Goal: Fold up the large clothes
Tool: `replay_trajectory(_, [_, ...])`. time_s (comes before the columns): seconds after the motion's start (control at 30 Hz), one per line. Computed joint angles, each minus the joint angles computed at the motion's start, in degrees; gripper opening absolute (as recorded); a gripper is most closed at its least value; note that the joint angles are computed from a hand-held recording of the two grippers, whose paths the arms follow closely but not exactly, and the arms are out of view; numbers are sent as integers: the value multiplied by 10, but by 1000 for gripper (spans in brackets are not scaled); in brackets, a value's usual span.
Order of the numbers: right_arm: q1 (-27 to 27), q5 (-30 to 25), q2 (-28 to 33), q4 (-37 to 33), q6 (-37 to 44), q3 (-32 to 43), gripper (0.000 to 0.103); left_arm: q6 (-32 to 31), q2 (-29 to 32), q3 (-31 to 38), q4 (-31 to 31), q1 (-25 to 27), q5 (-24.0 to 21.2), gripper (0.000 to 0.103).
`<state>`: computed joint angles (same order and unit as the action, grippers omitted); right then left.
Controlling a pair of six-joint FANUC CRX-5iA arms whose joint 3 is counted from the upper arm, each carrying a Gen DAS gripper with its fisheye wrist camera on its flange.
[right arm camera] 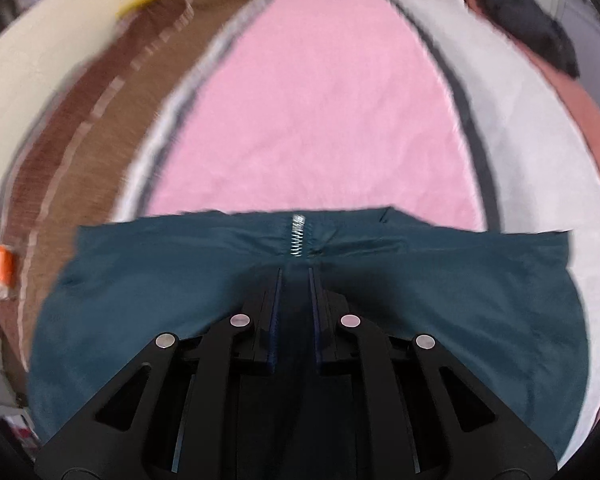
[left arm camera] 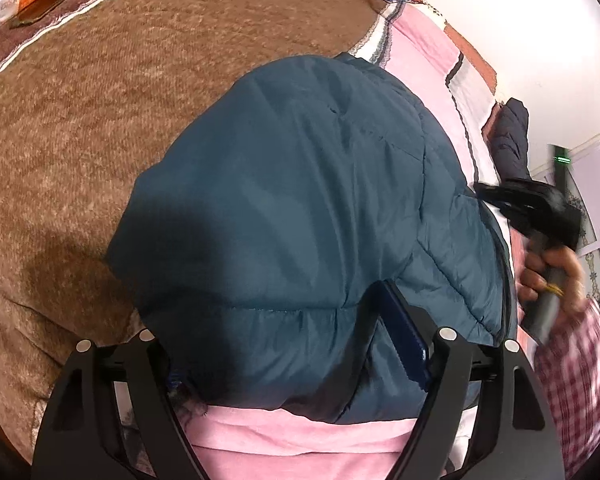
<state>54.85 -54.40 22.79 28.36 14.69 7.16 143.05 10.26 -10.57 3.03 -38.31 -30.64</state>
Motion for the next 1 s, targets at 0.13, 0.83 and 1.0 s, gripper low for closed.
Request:
replay_trajectory(0.13, [64,34,-99,38,-54,-115,12,12,0,3,-9,-2,0,78])
replay_trajectory(0.83, [92,92,-129,-41,-79,-185,11,159,10,81,-185,-57,-60,32])
replay_trajectory(1.0, [155,96,-191,-3,-115,-239,11,160,1,76,-193,-59,-56,30])
